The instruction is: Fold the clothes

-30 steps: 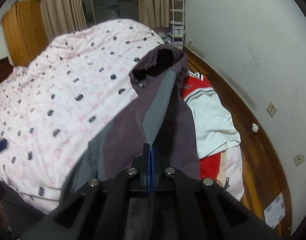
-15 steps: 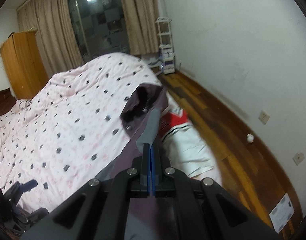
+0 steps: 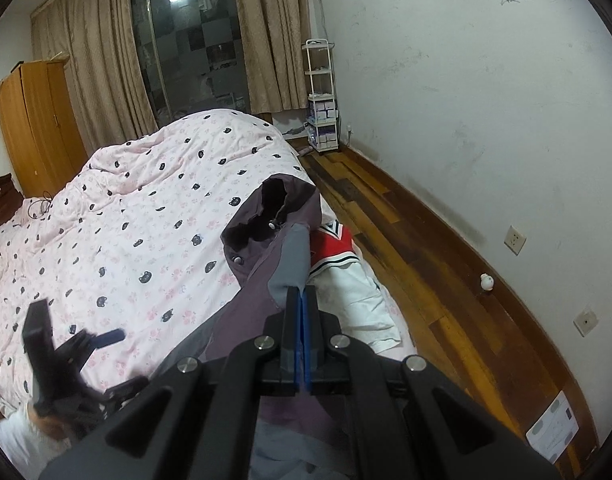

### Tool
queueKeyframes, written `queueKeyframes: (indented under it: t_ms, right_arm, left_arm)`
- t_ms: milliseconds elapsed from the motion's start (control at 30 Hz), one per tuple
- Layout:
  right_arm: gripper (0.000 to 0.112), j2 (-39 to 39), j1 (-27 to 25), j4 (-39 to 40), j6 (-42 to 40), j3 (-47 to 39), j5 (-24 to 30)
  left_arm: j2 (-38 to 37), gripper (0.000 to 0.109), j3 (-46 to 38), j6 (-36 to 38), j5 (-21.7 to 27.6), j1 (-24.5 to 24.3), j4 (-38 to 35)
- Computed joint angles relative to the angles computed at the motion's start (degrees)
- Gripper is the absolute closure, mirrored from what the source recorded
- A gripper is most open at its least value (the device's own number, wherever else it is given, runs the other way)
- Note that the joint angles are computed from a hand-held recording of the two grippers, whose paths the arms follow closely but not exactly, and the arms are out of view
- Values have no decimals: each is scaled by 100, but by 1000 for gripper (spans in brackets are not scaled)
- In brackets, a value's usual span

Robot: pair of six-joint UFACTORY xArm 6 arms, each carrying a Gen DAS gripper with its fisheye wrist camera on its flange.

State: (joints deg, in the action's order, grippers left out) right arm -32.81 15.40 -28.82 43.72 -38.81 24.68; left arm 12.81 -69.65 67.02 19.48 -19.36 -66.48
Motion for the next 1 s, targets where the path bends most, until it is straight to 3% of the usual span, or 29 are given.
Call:
queueKeyframes:
  t_ms: [133,333,533,600,633,667,1000]
  right_arm:
    - [111,17,-77,58,-133,52,-102]
    - [111,89,-192,170,-304,130,-245]
    - [111,173,-296,279,-443,168,-353]
    - [111,215,-309,312,-465,154,-373]
    - [111,234,-314,335,-480,146,-381]
    - [111,254,-319,358,-494,138,-389]
    - [111,229,-263,497,-599,94,-316]
  left_arm:
    - [667,51,-684,-922,646,200,1092]
    - [1095,53,-955,-1774,740,267,2097]
    - [1184,53,-982,-1839,1117,335,2076]
    - [1156,70,-968,-1833,1211,324,2053]
    - [1152,89,-975,-1935,1271,317,2110]
    - [1150,95,-984,-2038,1332,311,2166]
    - [771,106,-689,-2544,1437,344,2368]
